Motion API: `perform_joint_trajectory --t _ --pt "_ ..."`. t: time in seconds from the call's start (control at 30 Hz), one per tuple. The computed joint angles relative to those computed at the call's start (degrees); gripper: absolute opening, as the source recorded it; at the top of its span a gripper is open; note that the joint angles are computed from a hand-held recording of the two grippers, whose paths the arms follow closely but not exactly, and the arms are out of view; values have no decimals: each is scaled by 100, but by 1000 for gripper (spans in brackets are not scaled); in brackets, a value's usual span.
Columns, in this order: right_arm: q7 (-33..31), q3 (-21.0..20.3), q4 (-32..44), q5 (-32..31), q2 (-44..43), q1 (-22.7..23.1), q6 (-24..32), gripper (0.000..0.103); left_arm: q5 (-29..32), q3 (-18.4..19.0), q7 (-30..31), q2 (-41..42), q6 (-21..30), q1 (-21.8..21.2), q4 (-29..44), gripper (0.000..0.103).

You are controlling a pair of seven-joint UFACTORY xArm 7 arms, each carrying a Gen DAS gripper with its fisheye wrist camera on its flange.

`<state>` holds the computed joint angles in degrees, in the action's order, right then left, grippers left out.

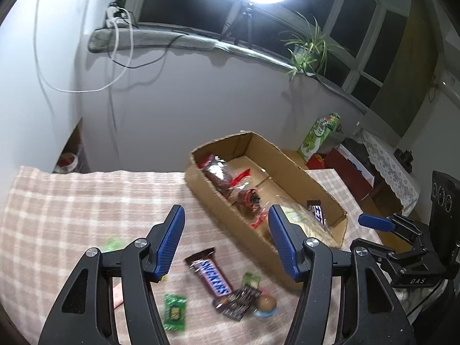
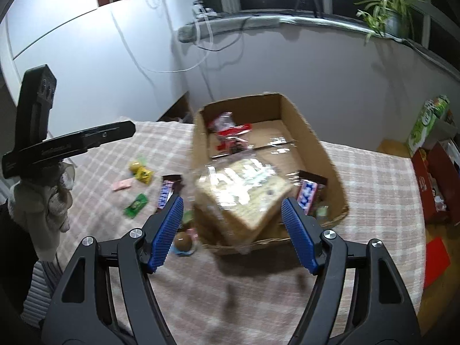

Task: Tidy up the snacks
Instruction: 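Move both open grippers back toward the remaining candies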

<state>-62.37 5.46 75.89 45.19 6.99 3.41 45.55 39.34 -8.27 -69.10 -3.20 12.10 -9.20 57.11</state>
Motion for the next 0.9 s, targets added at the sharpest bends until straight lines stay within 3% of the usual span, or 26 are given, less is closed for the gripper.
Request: perform_joint_trajectory --t 0.23,0.47,0.67,0.83,0.9 --pt "-165 33 -330 75 -327 185 138 74 -31 -163 -118 -633 27 289 -661 60" --pt "66 72 -374 -14 -308 421 443 74 -446 -395 25 -1171 -108 693 -1379 60" --pt "483 174 -169 -189 -58 582 754 74 -996 -510 498 -1402 -91 792 -1818 60" --pt "1197 271 285 -337 394 629 1102 73 -1659 -308 1124 -1403 -193 624 -2094 52" --pt "1459 318 392 -447 527 666 1063 59 -2075 -95 1535 -1375 -272 431 -2204 48"
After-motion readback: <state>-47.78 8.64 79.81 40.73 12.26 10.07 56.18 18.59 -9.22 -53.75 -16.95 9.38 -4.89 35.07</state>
